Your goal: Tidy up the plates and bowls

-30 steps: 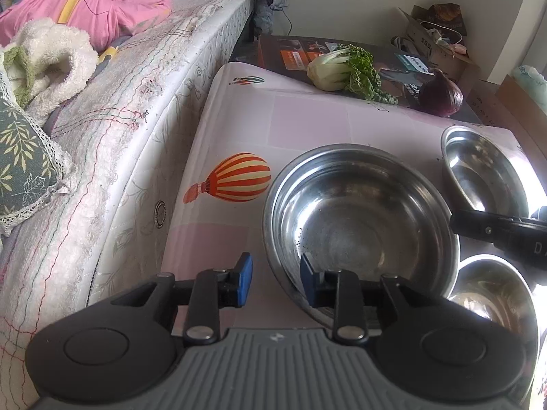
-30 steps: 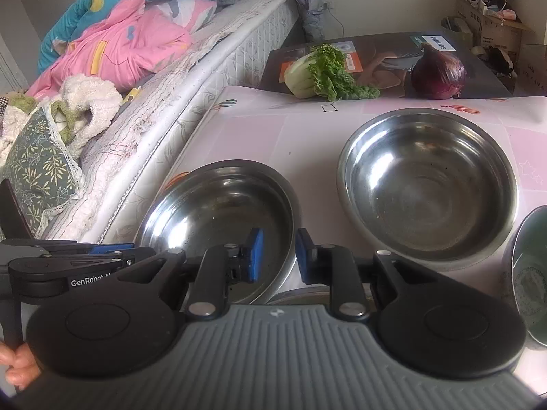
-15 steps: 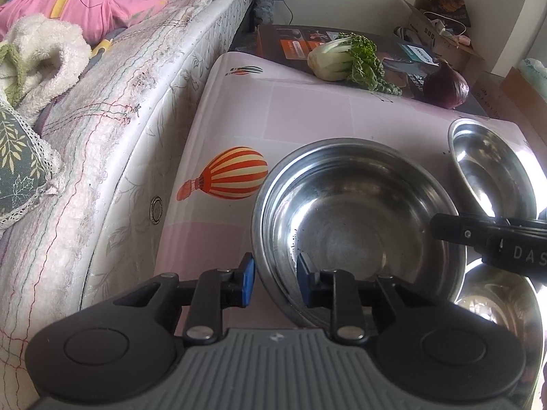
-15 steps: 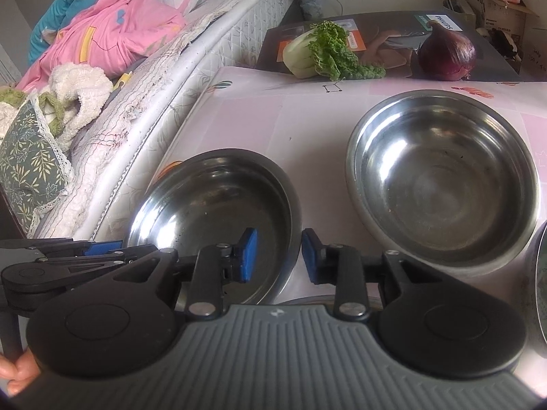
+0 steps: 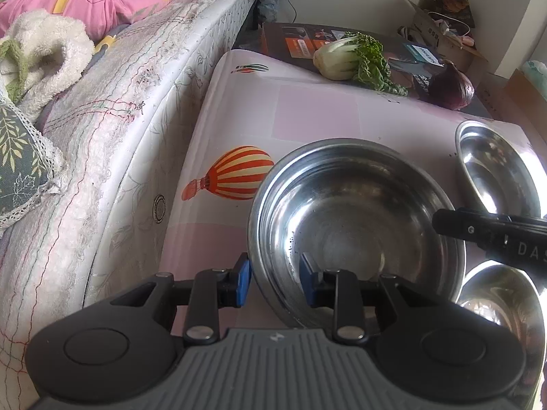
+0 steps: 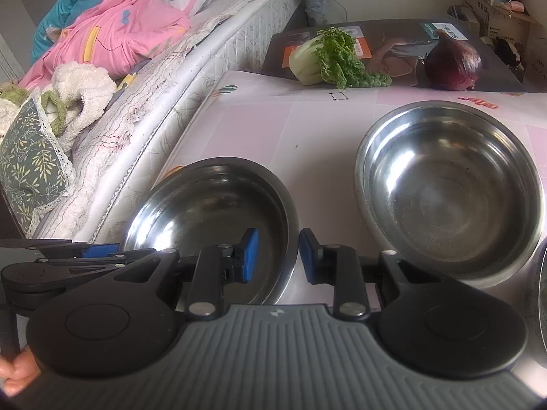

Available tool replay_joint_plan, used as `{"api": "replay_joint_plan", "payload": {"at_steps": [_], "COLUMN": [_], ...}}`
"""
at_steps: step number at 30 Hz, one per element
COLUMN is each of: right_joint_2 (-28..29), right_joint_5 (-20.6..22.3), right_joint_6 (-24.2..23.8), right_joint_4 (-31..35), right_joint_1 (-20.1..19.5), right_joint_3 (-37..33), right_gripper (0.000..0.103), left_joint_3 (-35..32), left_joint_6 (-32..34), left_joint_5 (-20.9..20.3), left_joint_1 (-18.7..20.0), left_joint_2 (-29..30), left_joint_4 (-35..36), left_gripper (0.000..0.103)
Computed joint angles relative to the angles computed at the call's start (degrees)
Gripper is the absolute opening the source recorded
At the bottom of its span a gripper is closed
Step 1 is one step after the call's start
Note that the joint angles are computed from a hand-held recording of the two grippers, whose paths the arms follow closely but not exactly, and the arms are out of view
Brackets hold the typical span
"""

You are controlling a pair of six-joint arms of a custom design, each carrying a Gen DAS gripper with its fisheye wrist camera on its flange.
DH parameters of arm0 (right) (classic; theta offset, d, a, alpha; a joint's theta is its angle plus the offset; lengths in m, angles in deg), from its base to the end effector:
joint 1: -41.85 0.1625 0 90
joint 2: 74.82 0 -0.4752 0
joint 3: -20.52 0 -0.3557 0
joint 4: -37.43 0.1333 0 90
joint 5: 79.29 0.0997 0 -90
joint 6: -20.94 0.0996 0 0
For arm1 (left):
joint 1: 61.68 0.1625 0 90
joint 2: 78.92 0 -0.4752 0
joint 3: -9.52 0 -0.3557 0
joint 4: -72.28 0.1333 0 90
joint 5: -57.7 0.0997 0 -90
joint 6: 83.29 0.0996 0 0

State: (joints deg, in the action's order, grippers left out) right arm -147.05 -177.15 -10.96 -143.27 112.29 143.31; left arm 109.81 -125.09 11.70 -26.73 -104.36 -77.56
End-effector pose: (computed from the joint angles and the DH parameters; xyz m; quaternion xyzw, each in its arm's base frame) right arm -0.0582 -0.5214 0.3292 0.0773 -0.9342 0.2805 0.2066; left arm -0.3757 -0.5096 -0.0717 0.1547 0.9075 -0.1975 0.3371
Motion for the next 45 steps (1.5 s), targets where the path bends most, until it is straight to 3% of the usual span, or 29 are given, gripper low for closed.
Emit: {"api": "replay_joint_plan", "payload": {"at_steps": [9, 45], "right_joint_2": [-0.2, -2.4], "right_joint_5": [1.8, 2.7], "right_joint_6": [2.5, 3.4], "right_joint_4": [1.5, 2.3], "right_joint_1": [-0.8, 0.5], "right_joint_3": [-0.5, -0.3], "right_gripper": [0.022, 0.022], "left_joint_3": [0.0, 1.0], "left_joint_6": [1.4, 0.9], "left_joint_5": [1.3, 3.5], "left_joint_1": [0.0, -2.0], "left_joint_2": [0.6, -1.1], "left_joint_4": [-1.4, -1.4], "left_gripper": [0.031, 0.031]}}
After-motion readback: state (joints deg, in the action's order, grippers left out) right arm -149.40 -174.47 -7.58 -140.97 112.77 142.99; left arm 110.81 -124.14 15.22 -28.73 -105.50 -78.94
